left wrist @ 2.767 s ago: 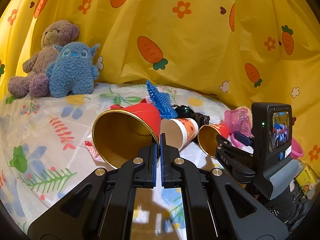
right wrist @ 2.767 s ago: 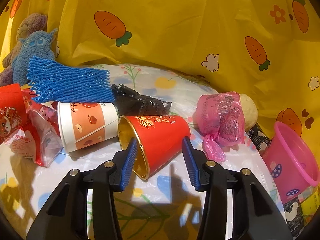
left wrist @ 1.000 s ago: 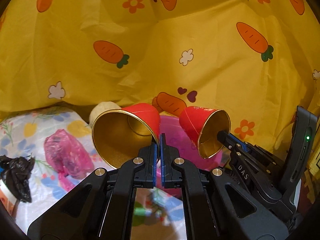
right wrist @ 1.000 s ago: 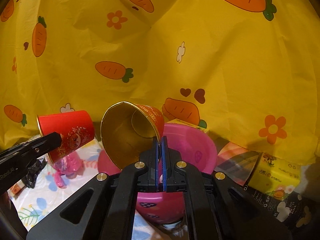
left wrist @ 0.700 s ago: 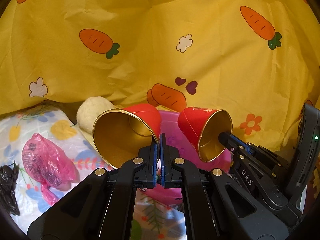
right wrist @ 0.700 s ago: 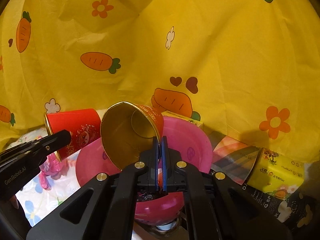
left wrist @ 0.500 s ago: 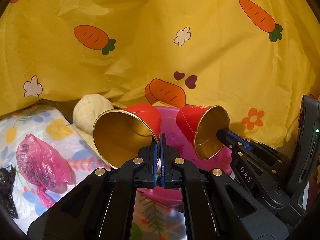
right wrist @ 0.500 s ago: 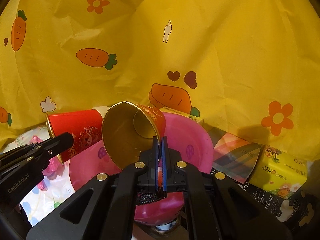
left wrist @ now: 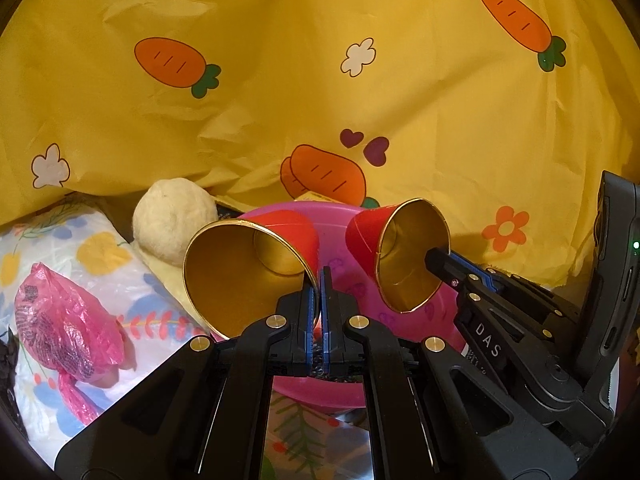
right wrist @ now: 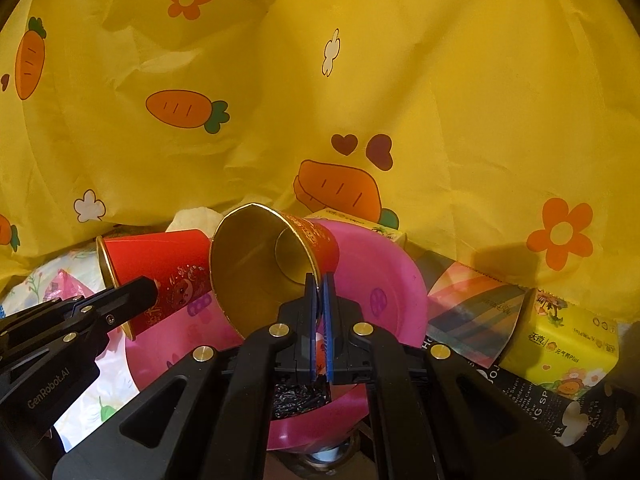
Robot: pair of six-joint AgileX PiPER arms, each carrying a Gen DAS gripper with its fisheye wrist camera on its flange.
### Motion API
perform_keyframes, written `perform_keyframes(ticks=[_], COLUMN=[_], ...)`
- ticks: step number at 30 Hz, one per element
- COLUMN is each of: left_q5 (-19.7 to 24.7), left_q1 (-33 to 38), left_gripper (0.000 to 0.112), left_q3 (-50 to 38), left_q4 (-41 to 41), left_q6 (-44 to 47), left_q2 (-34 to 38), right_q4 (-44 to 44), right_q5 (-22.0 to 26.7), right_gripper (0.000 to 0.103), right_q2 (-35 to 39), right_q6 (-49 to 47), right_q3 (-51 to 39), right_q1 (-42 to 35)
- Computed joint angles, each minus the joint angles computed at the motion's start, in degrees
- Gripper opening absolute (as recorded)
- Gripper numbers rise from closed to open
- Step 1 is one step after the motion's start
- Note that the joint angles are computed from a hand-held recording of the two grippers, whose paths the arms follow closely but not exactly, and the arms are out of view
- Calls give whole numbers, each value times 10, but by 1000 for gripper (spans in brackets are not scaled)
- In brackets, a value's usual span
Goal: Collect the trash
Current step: 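Carry both red cups over the pink bucket and open both tools, then move both open tools back over the remaining trash on the table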
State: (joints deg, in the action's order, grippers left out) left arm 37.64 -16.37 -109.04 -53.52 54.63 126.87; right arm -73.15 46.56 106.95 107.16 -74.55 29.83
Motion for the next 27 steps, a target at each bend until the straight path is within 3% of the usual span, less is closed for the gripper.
perform_keyframes(ticks=[8,10,11,12,13,14,16,18,20,21,27], left_q5=[30,40,40,40,35,25,9,-16,-57,-76,-146], left_q1=[1,3,5,8,11,14,20,24,25,26,36], left_gripper=[3,16,22,37,52,57,71,78,86,89,92], left_q3=[-23,-35,-34,-32,-25,-13,6,29,64,80,160], left_q4=[8,16,13,8,1,-12,-29,-39,-54,-62,-96], left_q6=[-7,-23,-25,-24,-21,-12,-2,3,21,30,80], left_q2=[15,21,21,20,17,12,2,-12,-33,-42,-95], right_q4=[-2,-5,-5,-7,-11,-16,-23,-28,-39,-42,-42], right_q5=[-22,-22,-24,-26,-27,-29,-21,-16,-10,-4,17], right_gripper=[4,5,10,12,22,34,37,41,58,60,75], right_q2=[-2,-4,-5,-6,-9,-11,-13,-17,-20,-20,-17], right_q6=[9,14,16,19,26,32,39,44,57,59,53], right_q3=[10,13,15,17,22,25,29,31,35,35,30], right_q1=[-10,-11,-12,-13,-13,-14,-10,-6,-1,2,24])
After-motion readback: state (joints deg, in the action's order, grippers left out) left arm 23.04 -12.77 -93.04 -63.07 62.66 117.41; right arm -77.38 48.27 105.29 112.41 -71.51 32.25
